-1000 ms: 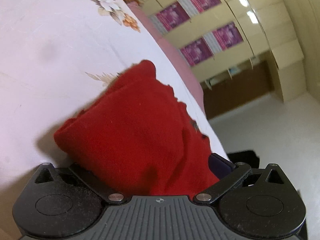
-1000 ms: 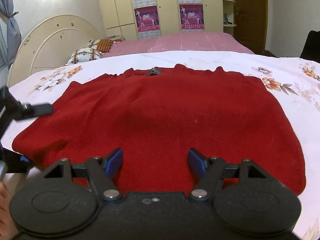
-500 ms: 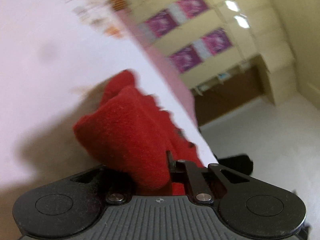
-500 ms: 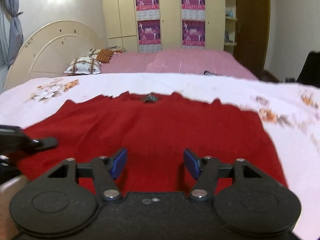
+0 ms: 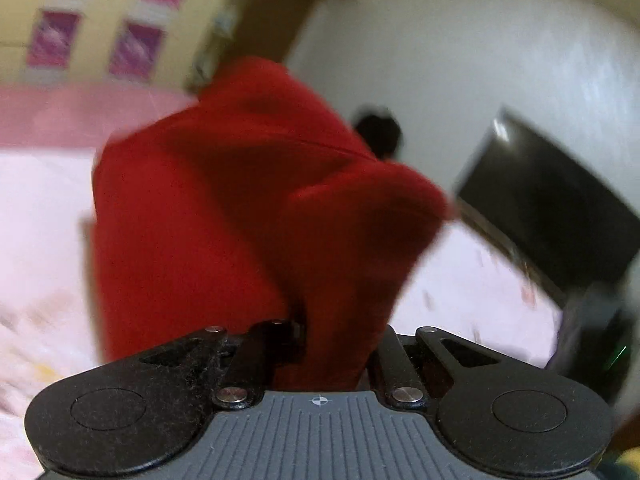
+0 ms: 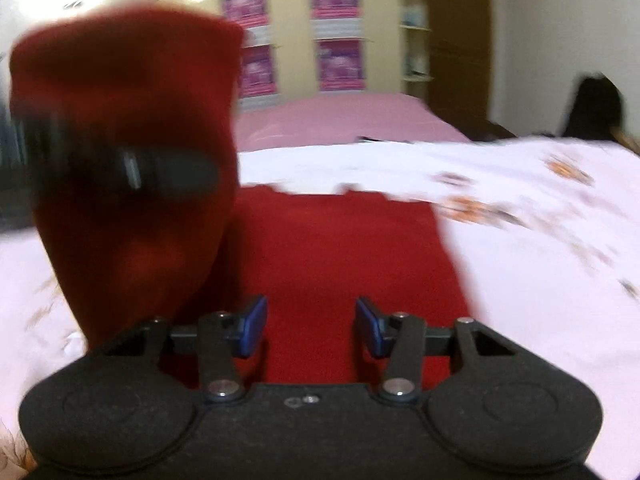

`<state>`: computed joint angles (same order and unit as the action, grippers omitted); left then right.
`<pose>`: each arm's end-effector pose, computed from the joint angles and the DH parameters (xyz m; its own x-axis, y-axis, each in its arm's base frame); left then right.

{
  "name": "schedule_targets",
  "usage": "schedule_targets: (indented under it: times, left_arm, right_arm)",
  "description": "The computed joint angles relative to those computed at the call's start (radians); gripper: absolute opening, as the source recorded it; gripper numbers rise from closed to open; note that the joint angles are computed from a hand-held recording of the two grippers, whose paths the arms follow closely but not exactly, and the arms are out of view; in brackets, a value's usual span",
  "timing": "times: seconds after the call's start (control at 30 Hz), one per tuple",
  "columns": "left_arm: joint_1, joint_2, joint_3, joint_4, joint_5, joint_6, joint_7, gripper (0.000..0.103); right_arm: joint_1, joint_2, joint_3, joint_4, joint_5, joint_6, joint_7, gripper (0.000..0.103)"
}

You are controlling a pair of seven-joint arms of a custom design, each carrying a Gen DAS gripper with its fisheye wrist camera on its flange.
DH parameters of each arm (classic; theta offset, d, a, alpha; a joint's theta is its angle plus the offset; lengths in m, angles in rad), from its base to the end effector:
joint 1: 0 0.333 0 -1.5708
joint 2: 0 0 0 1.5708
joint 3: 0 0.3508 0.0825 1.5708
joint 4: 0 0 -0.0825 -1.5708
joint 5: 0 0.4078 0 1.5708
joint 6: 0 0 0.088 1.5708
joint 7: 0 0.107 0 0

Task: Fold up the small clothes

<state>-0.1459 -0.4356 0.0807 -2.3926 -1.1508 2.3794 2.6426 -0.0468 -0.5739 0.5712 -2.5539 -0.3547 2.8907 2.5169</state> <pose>0.4609 -0.0355 0.5524 -0.5481 -0.7233 0.4200 -0.6592 0.0646 -0.7491 0.3608 0.2669 0.5379 0.0035 -0.9927 -0.1205 -0.6081 0.0936 -0.7884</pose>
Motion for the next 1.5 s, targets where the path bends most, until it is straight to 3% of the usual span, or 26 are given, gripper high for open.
schedule_targets:
  times: [0.1, 0.17, 0.23, 0.3, 0.37, 0.4, 0.47, 0.63, 0.73, 0.87, 0.97, 1.03, 1.1, 1.27, 1.33, 1.4, 1.5]
  left_arm:
    - [0.015, 0.053, -0.055, 0.002, 0.135, 0.011, -0.118, 0.009]
    - [0.005, 0.038, -0.046, -0.009, 0.115, 0.031, -0.127, 0.01]
    - [0.001, 0.015, -0.052, -0.01, 0.142, 0.053, -0.163, 0.018]
    - [-0.011, -0.028, -0.03, -0.017, 0.141, 0.024, -0.205, 0.036]
    - [-0.032, -0.079, -0.009, -0.033, 0.112, 0.035, -0.187, 0.085]
    - [-0.043, -0.106, -0.001, -0.041, 0.097, 0.05, -0.172, 0.092]
    - [-0.067, -0.143, 0.029, -0.046, 0.065, 0.065, -0.138, 0.094]
    - [-0.032, -0.131, 0.028, -0.058, 0.145, 0.175, -0.202, 0.094]
    - [-0.027, -0.126, 0.034, -0.096, 0.184, 0.265, -0.25, 0.094]
    - [-0.084, -0.066, 0.065, -0.086, 0.217, 0.283, -0.247, 0.094]
    - [-0.078, -0.044, 0.05, -0.096, 0.277, 0.219, -0.301, 0.094]
    - [-0.061, -0.032, 0.059, -0.104, 0.278, 0.189, -0.348, 0.094]
    - [-0.072, -0.035, 0.06, -0.116, 0.241, 0.222, -0.32, 0.094]
    - [-0.084, -0.032, 0.052, -0.123, 0.205, 0.255, -0.316, 0.094]
    - [-0.087, -0.03, 0.043, -0.128, 0.197, 0.28, -0.321, 0.094]
    - [-0.099, -0.026, 0.045, -0.122, 0.183, 0.288, -0.325, 0.094]
    - [-0.116, -0.014, 0.038, -0.115, 0.151, 0.313, -0.314, 0.094]
  right_arm:
    - [0.072, -0.074, -0.081, -0.068, 0.044, -0.106, -0.045, 0.049]
    - [0.133, -0.108, -0.143, -0.122, 0.102, -0.101, -0.055, 0.048]
    - [0.163, -0.148, -0.173, -0.16, 0.143, -0.087, -0.064, 0.049]
    - [0.201, -0.183, -0.215, -0.194, 0.203, -0.051, -0.076, 0.049]
    - [0.243, -0.217, -0.26, -0.229, 0.275, 0.009, -0.089, 0.052]
    - [0.251, -0.234, -0.271, -0.238, 0.299, 0.018, -0.096, 0.054]
    - [0.273, -0.256, -0.299, -0.246, 0.341, 0.035, -0.123, 0.064]
    - [0.338, -0.227, -0.369, -0.238, 0.454, 0.082, -0.189, 0.064]
    - [0.383, -0.188, -0.382, -0.233, 0.524, 0.119, -0.209, 0.064]
    - [0.388, -0.229, -0.349, -0.252, 0.593, 0.117, -0.21, 0.073]
    - [0.436, -0.175, -0.386, -0.23, 0.628, 0.138, -0.264, 0.078]
    - [0.391, -0.13, -0.349, -0.2, 0.622, 0.113, -0.27, 0.076]
    - [0.371, -0.11, -0.332, -0.203, 0.635, 0.132, -0.259, 0.07]
    - [0.253, -0.037, -0.258, -0.162, 0.584, 0.134, -0.232, 0.028]
    - [0.215, 0.003, -0.235, -0.131, 0.537, 0.127, -0.249, 0.019]
    - [0.163, 0.015, -0.192, -0.104, 0.468, 0.133, -0.268, 0.015]
    - [0.027, -0.001, -0.082, -0.065, 0.324, 0.174, -0.314, 0.015]
